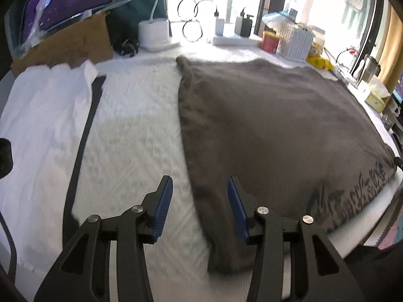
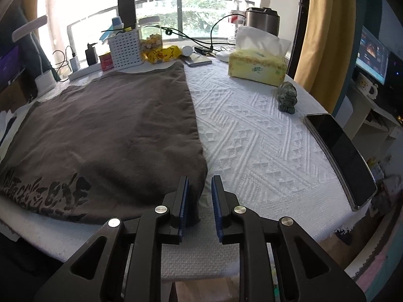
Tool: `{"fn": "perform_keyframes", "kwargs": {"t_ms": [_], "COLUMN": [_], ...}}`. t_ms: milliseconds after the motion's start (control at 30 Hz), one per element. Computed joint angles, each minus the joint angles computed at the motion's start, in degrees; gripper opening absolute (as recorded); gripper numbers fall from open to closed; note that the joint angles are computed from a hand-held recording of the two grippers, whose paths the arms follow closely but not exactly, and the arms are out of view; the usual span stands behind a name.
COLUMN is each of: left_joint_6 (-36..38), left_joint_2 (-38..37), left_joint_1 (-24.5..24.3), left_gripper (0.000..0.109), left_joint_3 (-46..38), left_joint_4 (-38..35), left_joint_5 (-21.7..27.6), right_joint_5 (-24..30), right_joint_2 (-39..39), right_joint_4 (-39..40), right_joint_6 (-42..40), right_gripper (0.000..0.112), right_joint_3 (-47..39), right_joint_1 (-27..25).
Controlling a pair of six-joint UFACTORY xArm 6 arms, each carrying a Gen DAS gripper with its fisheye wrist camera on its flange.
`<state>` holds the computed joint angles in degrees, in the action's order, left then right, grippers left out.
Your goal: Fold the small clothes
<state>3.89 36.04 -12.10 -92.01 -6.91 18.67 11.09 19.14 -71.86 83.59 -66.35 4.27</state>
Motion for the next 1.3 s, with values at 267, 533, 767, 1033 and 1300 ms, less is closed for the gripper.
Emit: {"fn": "perform_keyframes", "kwargs": {"t_ms": [267,533,767,1033,1300], "left_joint_6": [-2.96,-5.99,-8.14,-8.13,-6.27], "left_joint_2": [9.37,14.69,18.98,24.31,28.23], "left_joint_1": [0.28,0.71,0.82,0.31,0.07], "left_gripper": [0.045,0.045,0.045,0.045,0.045], "left_joint_3": [-15.53,-24.68,-31.71,-40.86,-48.35], "left_joint_4": [2.25,5.05,5.70,5.86,4.79], "left_joint_5": [6.58,10.95,14.24,19.12,22.49], "right_joint_5": [-0.23,-0.76,4.71,8.56,7.28], "right_joint_2": [4.76,13.20,22.93,28.91,27.61], "right_joint_4": [6.94,28.03,51.58,57.93,51.31], "right_joint_6": [-7.36,-30.57,-56.48,-64.87,-57.20], "right_gripper": [0.048,0.048,0.048,0.004,0.004], "right_joint_3": [-6.39,-17.05,-31.75,-40.59,-38.08], "right_joint_1": [-1.27,-0.95,0.30,1.01,0.14]}}
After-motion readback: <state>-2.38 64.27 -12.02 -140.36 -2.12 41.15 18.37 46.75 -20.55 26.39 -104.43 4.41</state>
